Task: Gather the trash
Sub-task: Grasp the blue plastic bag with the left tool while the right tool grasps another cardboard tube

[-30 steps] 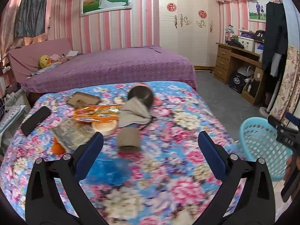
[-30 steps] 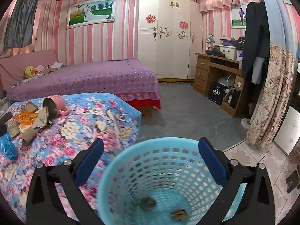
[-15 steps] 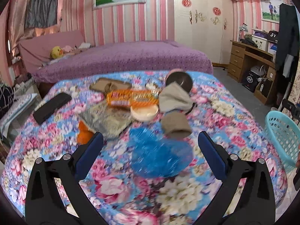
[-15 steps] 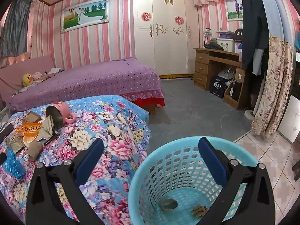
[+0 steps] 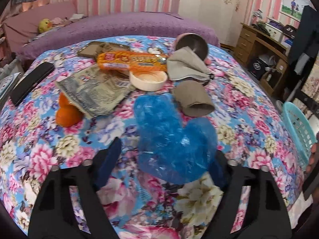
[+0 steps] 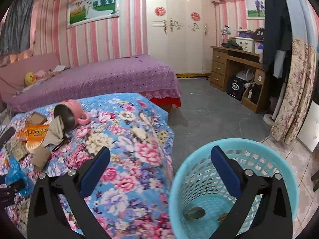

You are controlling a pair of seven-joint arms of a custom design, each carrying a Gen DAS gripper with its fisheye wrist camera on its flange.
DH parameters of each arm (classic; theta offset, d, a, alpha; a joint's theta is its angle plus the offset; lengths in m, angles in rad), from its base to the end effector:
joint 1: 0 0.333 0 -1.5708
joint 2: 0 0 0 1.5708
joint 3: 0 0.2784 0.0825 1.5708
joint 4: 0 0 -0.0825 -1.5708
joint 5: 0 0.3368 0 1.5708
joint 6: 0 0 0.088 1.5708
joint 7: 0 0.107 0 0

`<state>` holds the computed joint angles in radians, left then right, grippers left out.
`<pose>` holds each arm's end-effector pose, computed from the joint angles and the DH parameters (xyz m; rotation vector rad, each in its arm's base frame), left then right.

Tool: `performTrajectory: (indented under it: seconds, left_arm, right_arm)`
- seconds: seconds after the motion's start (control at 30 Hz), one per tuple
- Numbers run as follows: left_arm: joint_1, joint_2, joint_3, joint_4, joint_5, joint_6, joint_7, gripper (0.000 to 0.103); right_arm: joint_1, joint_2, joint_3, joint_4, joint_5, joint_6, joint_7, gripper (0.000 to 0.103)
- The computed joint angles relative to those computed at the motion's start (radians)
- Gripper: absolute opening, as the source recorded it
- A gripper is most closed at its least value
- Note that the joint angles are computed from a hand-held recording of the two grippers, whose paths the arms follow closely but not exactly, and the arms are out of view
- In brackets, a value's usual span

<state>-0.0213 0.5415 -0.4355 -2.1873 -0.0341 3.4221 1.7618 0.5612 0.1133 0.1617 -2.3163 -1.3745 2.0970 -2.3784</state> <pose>0.5146 -0.2332 0.2524 -1.4004 2.2838 -0.9846 0.3864 0.2780 0.2946 -1.0702 2.1273 -1.2035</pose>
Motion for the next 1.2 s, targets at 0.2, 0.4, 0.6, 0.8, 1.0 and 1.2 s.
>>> performTrajectory:
  seconds: [0.2,0.4,0.6,0.8,1.0,1.2]
  left_arm:
    - [0.169,0.012,-0.16,-0.029,0.095,0.005,-0.009,0.038]
    - [0.23,-0.028,-0.153,-0.077,0.181,0.093,-0.072,0.037]
    - [0.158,-0.065,-0.013,-0.066,0.165,0.116,-0.12,0.037]
    - [0.164,-0.071,0.044,-0.042,0.161,0.096,-0.136,0.037]
    - [0.21,-0.065,0.04,-0.025,0.17,0.081,-0.158,0.037]
    - [0.206,-0.057,0.057,-0.002,0.14,0.065,-0.149,0.037]
  right_arm:
    - [0.023,0.077,-0.004,0.096,0.015,-0.016,-0.075,0.099]
    - [0.055,0.135,-0.02,0.177,0.021,-0.019,-0.142,0.099]
    - [0.082,0.206,-0.042,0.285,0.004,0.028,-0.165,0.099]
    - [0.129,0.331,-0.076,0.467,0.003,0.081,-0.273,0.099]
    - [0.176,0.494,-0.125,0.705,0.055,0.148,-0.48,0.099]
    - [0.17,0.602,-0.154,0.847,0.207,0.209,-0.666,0.098]
